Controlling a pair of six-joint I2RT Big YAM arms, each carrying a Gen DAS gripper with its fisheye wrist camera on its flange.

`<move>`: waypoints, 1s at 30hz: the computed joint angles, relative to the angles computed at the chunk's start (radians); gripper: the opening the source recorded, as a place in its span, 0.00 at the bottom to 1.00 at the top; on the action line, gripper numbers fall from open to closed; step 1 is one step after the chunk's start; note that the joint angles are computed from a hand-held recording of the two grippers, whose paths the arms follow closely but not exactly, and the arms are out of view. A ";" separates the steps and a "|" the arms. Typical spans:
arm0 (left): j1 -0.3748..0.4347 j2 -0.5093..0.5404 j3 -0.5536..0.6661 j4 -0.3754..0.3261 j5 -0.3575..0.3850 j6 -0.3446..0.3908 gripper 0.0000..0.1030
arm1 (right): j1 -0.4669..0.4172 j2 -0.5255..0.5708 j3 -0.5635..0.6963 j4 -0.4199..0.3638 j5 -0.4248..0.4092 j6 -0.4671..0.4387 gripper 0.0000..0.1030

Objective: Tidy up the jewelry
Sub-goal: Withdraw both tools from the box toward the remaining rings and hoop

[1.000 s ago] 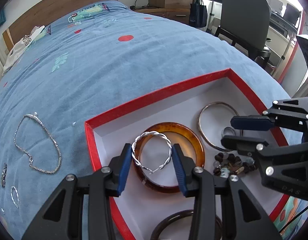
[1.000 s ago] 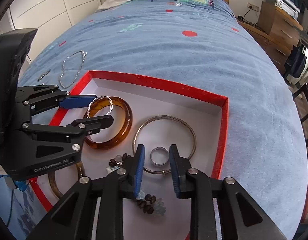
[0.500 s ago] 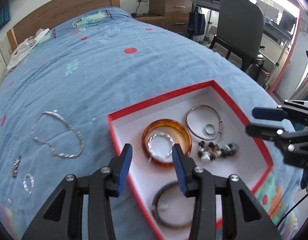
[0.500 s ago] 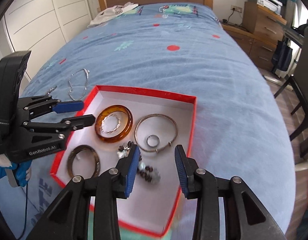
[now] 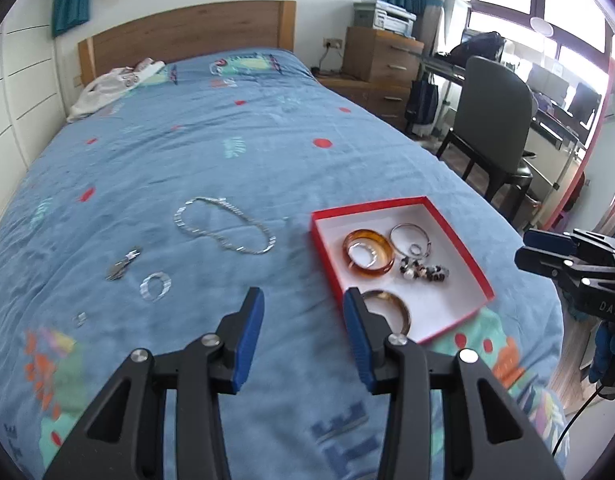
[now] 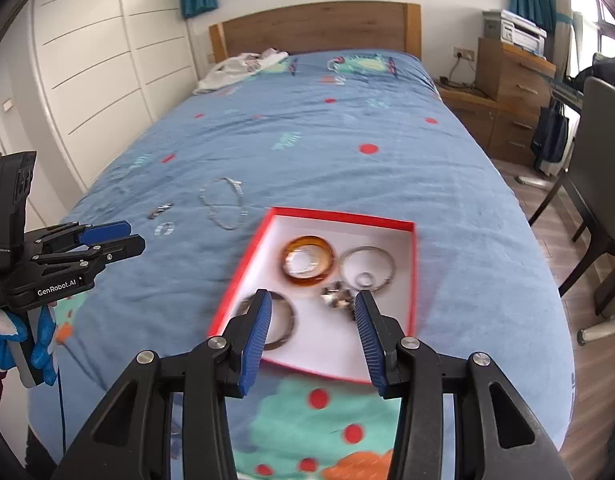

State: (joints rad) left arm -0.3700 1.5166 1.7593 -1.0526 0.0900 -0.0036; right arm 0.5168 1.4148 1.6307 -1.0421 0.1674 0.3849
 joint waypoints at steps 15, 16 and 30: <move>0.239 -0.293 -0.221 0.014 0.013 0.023 0.46 | 0.209 -0.006 0.081 -0.021 0.123 0.078 0.45; 0.251 -0.304 -0.222 0.013 0.008 0.021 0.47 | 0.220 -0.004 0.087 -0.023 0.130 0.080 0.46; 0.330 -0.344 -0.248 0.011 -0.044 -0.017 0.48 | 0.266 0.038 0.109 -0.037 0.165 0.137 0.48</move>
State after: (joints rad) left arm -0.0405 1.1726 1.5114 -1.0420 0.0456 -0.0202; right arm 0.7827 1.4527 1.7399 -1.0788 0.3324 0.5217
